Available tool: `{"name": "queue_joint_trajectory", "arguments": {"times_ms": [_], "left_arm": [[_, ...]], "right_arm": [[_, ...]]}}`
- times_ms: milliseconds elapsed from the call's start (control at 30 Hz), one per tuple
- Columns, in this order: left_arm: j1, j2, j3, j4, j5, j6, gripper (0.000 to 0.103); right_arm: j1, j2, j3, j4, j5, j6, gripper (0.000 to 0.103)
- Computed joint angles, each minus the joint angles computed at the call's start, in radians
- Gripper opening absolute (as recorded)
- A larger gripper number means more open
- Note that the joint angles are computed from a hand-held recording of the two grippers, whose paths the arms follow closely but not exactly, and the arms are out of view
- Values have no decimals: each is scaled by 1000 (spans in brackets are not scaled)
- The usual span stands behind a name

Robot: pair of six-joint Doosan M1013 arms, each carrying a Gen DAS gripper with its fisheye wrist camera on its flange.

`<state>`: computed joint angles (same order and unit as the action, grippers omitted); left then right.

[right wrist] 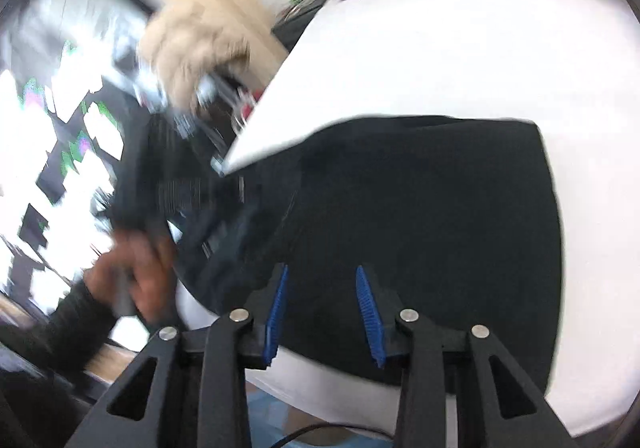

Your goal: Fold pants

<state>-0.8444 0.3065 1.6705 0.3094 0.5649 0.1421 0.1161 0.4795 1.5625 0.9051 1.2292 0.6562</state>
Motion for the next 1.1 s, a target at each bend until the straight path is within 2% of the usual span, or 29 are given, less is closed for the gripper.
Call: {"name": "queue_joint_trajectory", "arguments": {"times_ms": [100, 200, 300, 333, 367, 433, 500, 633, 767, 1100], "left_arm": [[-8, 43, -28, -120, 13, 121, 13], [-43, 51, -23, -27, 23, 52, 13], [-73, 90, -77, -14, 60, 68, 13], [-79, 91, -78, -5, 64, 66, 13], [-88, 96, -85, 9, 74, 62, 13], [-100, 124, -133, 23, 107, 62, 13], [-106, 111, -119, 34, 106, 50, 13], [-103, 96, -97, 33, 82, 36, 13], [-94, 42, -12, 41, 26, 16, 13], [-104, 19, 35, 90, -26, -47, 13]], "right_arm": [[-44, 105, -98, 95, 114, 150, 38], [-63, 201, -190, 174, 173, 257, 38], [-57, 290, -289, 198, 213, 362, 39], [-48, 309, -304, 185, 224, 382, 35], [-39, 327, -326, 150, 233, 413, 21], [-29, 339, -345, 102, 241, 425, 7], [-37, 354, -364, 109, 270, 428, 4], [-49, 311, -285, 89, 278, 369, 4], [-79, 277, -234, 45, 322, 305, 4], [-137, 160, -52, 2, 320, 208, 3]]}}
